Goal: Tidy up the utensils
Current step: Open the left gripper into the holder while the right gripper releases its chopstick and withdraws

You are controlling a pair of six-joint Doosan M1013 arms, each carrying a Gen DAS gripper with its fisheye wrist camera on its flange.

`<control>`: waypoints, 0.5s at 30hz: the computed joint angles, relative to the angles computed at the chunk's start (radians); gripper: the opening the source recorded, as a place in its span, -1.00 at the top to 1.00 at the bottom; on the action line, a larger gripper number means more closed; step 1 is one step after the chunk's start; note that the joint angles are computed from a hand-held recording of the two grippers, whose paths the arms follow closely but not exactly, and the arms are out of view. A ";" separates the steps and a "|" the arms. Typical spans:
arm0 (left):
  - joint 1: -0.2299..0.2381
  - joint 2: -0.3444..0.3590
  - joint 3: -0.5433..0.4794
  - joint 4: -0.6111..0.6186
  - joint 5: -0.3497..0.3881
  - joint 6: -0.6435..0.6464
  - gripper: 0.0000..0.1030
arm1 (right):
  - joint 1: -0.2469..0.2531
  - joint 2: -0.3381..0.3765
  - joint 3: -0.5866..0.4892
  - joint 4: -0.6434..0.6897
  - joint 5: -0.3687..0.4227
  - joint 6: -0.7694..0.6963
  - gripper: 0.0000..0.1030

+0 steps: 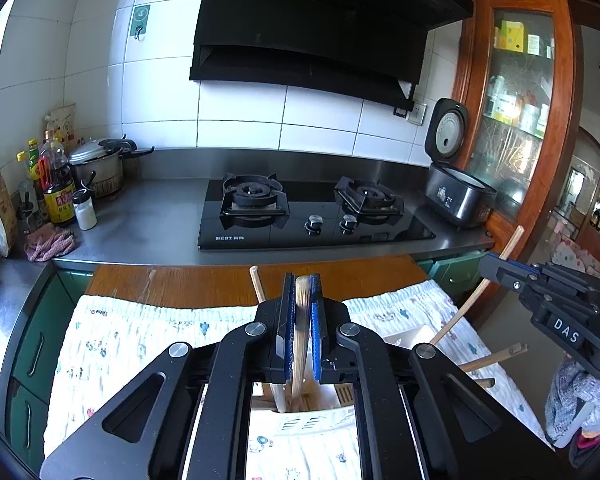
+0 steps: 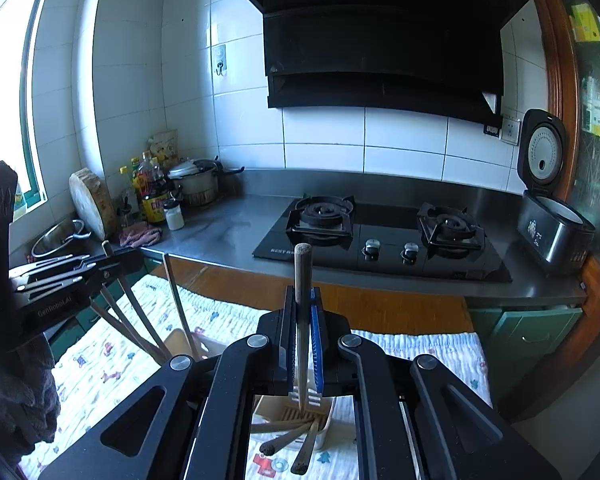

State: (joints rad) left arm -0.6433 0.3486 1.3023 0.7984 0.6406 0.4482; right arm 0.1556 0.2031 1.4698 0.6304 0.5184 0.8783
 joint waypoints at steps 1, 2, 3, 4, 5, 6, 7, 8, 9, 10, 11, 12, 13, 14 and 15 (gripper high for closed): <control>-0.001 0.000 0.000 0.000 0.001 0.001 0.88 | 0.001 0.001 0.001 -0.004 0.001 0.003 0.87; -0.001 0.001 0.000 0.001 0.005 0.001 0.88 | 0.001 0.001 0.003 -0.007 0.002 0.005 0.87; -0.001 0.001 0.000 0.002 0.006 0.000 0.88 | 0.002 0.002 0.003 -0.009 0.004 0.007 0.87; -0.001 0.001 0.000 0.000 0.007 0.000 0.88 | 0.002 0.002 0.004 -0.012 0.007 0.008 0.87; -0.002 0.000 0.000 0.001 0.009 0.000 0.88 | 0.003 0.002 0.005 -0.017 0.006 0.010 0.87; -0.002 0.001 0.000 0.002 0.012 0.001 0.88 | 0.003 0.002 0.007 -0.018 0.005 0.010 0.87; -0.002 0.000 -0.001 0.000 0.013 0.003 0.86 | 0.003 0.002 0.008 -0.019 0.007 0.013 0.87; -0.001 0.000 0.000 -0.003 0.011 0.003 0.86 | 0.003 0.001 0.009 -0.022 0.007 0.017 0.86; -0.001 -0.001 0.000 -0.006 0.008 0.004 0.86 | 0.003 0.001 0.010 -0.024 0.007 0.019 0.86; -0.001 -0.001 0.001 -0.006 0.008 0.004 0.85 | 0.002 0.000 0.011 -0.023 0.007 0.019 0.86; -0.002 -0.001 0.001 -0.004 0.009 0.005 0.83 | 0.001 -0.001 0.012 -0.021 0.006 0.018 0.86; -0.002 -0.002 0.001 -0.004 0.010 0.006 0.82 | 0.001 -0.002 0.013 -0.019 0.006 0.016 0.86; -0.003 -0.002 0.002 -0.003 0.010 0.005 0.77 | 0.000 -0.004 0.014 -0.017 0.004 0.014 0.84; -0.005 -0.003 0.003 0.001 0.011 0.002 0.63 | 0.000 -0.006 0.016 -0.015 0.002 0.011 0.83; -0.007 -0.005 0.006 0.013 0.011 -0.008 0.55 | -0.001 -0.007 0.016 -0.014 0.001 0.011 0.77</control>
